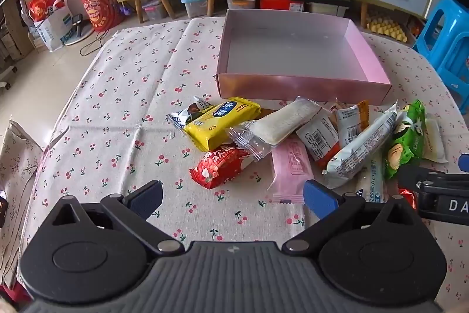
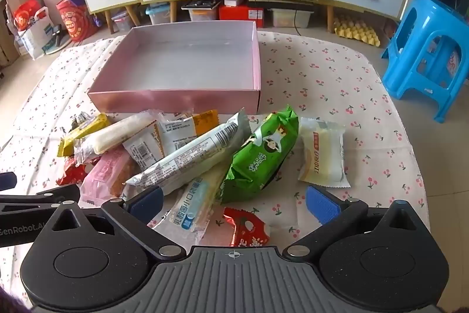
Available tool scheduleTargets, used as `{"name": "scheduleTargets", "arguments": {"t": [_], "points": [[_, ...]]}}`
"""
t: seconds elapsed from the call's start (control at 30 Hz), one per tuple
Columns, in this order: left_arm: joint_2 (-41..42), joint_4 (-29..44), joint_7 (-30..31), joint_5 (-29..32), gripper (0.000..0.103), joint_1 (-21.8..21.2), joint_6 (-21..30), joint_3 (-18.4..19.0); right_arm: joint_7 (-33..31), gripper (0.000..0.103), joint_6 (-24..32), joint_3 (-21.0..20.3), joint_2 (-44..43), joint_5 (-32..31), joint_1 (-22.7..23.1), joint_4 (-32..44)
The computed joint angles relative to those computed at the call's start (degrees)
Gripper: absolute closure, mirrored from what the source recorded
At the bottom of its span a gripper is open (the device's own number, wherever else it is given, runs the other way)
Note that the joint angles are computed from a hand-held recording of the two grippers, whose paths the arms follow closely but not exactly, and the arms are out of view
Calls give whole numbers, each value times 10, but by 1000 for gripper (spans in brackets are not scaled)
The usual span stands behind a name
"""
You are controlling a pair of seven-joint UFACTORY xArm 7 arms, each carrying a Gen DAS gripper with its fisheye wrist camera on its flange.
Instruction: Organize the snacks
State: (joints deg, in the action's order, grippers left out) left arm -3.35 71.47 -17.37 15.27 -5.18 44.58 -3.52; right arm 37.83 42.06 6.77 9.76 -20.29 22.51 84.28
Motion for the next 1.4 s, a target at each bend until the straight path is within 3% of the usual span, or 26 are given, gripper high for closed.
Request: {"name": "scheduleTargets", "arguments": {"t": [0.27, 0.37, 1.4], "points": [[30, 37, -22, 7, 0, -12, 16, -4, 19, 0, 19, -2, 4, -35, 11, 10], [-7, -9, 6, -21, 0, -2, -10, 10, 19, 0, 13, -2, 9, -37, 15, 17], [-6, -4, 2, -18, 0, 6, -6, 1, 14, 0, 14, -3, 17, -30, 21, 34]]}}
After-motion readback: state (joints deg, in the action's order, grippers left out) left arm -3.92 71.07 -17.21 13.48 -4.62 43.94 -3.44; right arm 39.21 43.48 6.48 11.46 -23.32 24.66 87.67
